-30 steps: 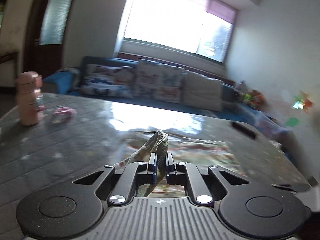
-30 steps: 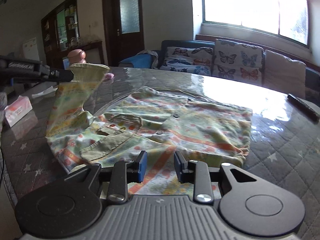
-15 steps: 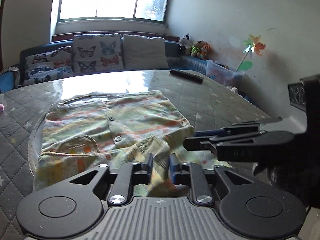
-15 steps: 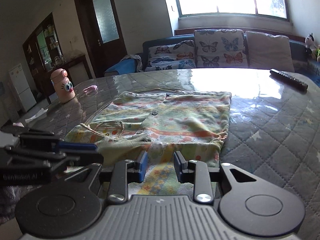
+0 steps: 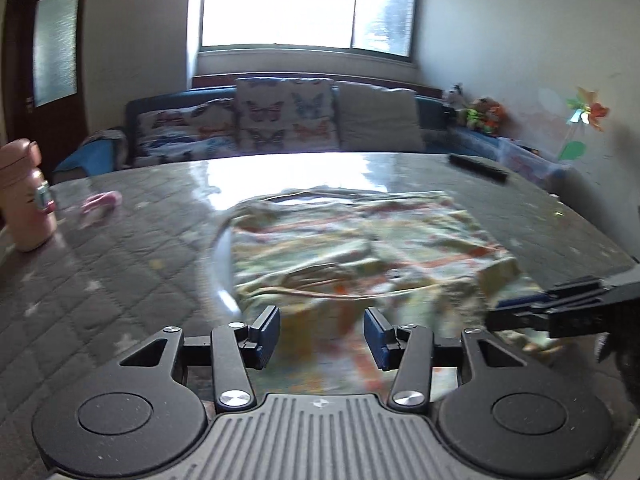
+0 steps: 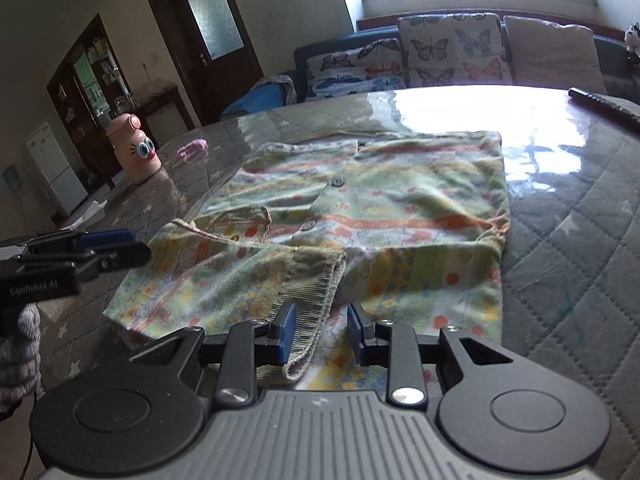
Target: Fold clothes
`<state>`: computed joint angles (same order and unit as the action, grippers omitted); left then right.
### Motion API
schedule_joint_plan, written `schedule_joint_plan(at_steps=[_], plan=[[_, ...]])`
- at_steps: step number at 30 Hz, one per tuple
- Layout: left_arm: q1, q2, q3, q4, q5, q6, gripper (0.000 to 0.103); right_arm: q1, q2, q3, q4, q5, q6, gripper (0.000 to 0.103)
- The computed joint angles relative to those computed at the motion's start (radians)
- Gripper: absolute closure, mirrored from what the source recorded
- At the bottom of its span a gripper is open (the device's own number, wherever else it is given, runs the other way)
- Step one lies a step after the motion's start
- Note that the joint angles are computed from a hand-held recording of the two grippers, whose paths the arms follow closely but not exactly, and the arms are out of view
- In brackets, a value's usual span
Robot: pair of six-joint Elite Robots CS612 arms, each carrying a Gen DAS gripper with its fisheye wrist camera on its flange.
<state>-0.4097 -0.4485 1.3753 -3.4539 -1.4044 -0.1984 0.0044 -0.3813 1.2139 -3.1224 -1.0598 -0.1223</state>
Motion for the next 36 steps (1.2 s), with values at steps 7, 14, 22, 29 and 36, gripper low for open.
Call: schedule_joint_plan(at_steps=[7,14,22,29,36], plan=[[0.015,0.005,0.002,0.021,0.033,-0.041,0.053,0.008,-0.009,0.010,-0.016,-0.020,-0.015,0.099],[0.014,0.018,-0.019,0.075,0.052,-0.043,0.054,0.005,-0.042,0.060,-0.169,-0.042,0.000,0.100],[0.016,0.014,-0.022,0.092,0.084,-0.046,0.054,0.007,-0.014,0.027,-0.064,-0.089,-0.013,0.099],[0.020,0.035,-0.086,0.124,0.065,-0.013,0.061,0.010,-0.014,0.018,-0.073,-0.095,-0.045,0.095],[0.022,0.063,-0.136,0.195,0.073,0.017,0.062,0.012,-0.005,0.002,-0.020,-0.114,-0.067,0.095]])
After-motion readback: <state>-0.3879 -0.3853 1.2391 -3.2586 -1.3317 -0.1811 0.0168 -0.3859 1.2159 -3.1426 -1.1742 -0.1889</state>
